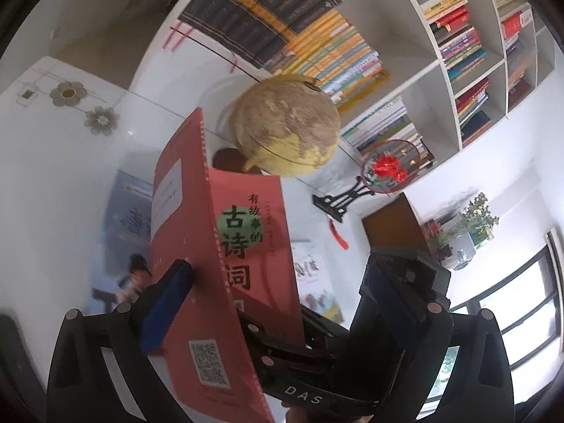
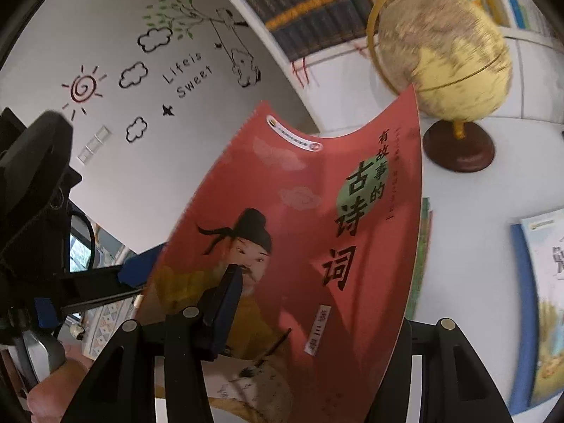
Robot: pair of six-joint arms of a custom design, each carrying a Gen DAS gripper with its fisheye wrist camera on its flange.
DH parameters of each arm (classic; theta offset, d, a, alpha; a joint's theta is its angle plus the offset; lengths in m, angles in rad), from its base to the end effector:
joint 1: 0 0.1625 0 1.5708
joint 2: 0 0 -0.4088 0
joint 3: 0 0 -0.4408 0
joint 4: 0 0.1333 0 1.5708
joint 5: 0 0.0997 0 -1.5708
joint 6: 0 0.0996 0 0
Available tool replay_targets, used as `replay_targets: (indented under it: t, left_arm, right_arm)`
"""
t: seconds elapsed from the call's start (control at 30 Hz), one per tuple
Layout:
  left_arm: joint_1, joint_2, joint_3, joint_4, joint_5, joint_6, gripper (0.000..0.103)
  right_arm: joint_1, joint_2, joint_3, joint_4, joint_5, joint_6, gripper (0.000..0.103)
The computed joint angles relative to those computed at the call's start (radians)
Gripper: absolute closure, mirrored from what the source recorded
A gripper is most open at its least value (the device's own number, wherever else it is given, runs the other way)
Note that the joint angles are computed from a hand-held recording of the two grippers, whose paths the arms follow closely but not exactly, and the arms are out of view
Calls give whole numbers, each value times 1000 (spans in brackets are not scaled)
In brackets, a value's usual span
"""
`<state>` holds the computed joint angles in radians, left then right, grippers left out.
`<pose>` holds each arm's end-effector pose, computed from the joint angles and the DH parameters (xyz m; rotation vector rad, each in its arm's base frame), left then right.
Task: Organize books
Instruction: 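Carry the red book upright toward the book stack with both tools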
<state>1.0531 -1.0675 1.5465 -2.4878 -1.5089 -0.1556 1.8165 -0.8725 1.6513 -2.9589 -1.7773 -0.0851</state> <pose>-0.2355 -0.6954 0.2697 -0.5170 -2.9384 0.6573 0.2832 -0.6652 0.1431 0.3774 -2.8245 0.9163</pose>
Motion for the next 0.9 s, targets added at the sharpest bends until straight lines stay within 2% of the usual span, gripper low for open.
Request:
replay_targets:
  t: [0.1, 0.17, 0.27, 0.3, 0.4, 0.67, 0.9]
  left_arm:
    - [26, 34, -45, 23, 23, 20, 1]
    - [56, 62, -84, 73, -2, 20, 0]
    - [98, 107, -131, 138, -5, -24, 2]
    - [108, 121, -140, 154, 16, -35, 1]
    - [139, 140, -148, 156, -10, -82, 2]
    - [116, 154, -161, 195, 57, -56, 2]
    - [101, 83, -104, 181, 236, -50, 2]
  right_arm:
    - [-5, 49, -49, 18, 5, 8, 50]
    - [-8, 82, -88, 63, -22, 29, 50]
    - [-17, 115, -108, 90, -70, 66, 50]
    - [-20, 121, -107, 86, -78, 65, 50]
    - [-32, 141, -122, 107, -82, 63, 50]
    - [-38, 142, -117, 88, -97, 31, 50]
    - [-49, 126, -124, 117, -102, 34, 50]
